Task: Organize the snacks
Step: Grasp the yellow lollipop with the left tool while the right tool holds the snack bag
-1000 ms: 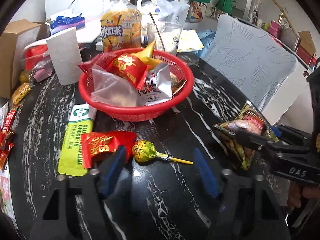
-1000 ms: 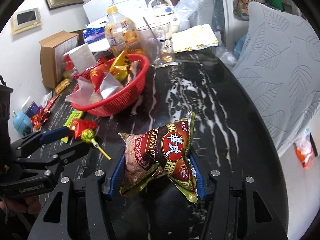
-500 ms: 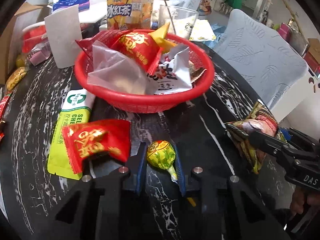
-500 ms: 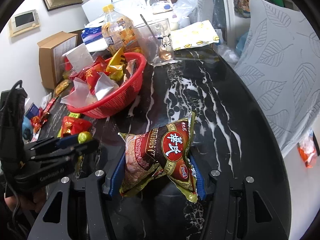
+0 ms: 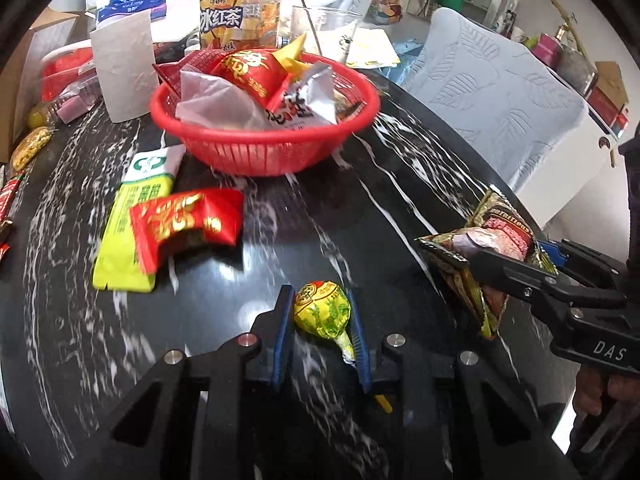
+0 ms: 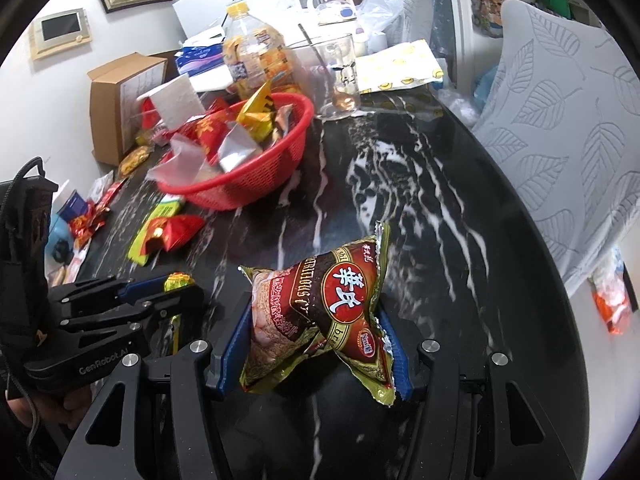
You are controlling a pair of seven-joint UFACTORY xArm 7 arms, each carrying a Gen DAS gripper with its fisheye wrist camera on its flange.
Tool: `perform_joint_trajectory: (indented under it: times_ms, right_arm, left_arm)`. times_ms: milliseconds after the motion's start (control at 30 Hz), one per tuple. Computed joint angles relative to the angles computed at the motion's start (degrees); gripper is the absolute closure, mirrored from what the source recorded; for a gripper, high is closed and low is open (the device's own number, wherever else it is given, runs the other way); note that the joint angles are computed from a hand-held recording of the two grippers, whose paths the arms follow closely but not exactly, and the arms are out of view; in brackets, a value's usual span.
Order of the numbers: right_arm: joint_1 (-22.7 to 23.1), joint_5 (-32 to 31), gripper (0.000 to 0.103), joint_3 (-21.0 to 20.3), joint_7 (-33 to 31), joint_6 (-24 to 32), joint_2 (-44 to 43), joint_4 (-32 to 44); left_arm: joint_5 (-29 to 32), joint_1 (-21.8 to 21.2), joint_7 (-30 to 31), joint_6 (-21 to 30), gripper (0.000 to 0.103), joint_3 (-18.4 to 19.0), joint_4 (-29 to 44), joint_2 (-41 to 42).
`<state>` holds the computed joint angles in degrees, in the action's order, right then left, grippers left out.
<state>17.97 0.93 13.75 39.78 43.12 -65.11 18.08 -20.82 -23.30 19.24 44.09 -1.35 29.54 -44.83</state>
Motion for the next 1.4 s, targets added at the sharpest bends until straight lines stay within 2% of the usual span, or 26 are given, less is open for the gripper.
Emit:
perform_joint_trajectory:
  times_ms: [133, 200, 333, 767, 1067, 1400]
  right_arm:
    - [1.71, 0.80, 0.046, 1.74, 1.84, 2.26, -2.31, -0.27]
    - [2.68, 1.03, 0.046, 2.59, 2.80, 3.52, -3.43, -0.30]
    - [4.54, 1.38, 0.046, 4.10, 4.52, 5.34, -4.75, -0.33]
    - [6.92, 0.97, 0.045, 5.75, 7.99, 10.40, -7.78, -0.12]
    - [7.48, 0.82, 0.045, 5.84, 8.16, 10.48, -7.64, -0.03]
    - [8.83, 1.86, 0.046, 5.19, 7.24, 5.66, -5.18, 0.02]
  left_arm:
    - [1.33, 0.07, 0.11, 2.71, 0.077, -0.35, -2.04, -4.77]
    - [3.05, 0.53, -0.02, 2.90, 0.077, -1.75, -3.17, -6.99]
    - [4.45, 0.23, -0.34, 3.89, 0.077, -2.03, -3.98, -8.09]
    - [5.84, -1.50, -2.45, -0.31, 0.077, -2.93, -5.51, -8.15]
    - [4.95, -2.54, -1.50, 2.28, 0.078, -0.99, -5.17, -9.40]
    - [3.77, -0.63, 0.07, 3.91, 0.078, 0.67, -3.47, -12.05]
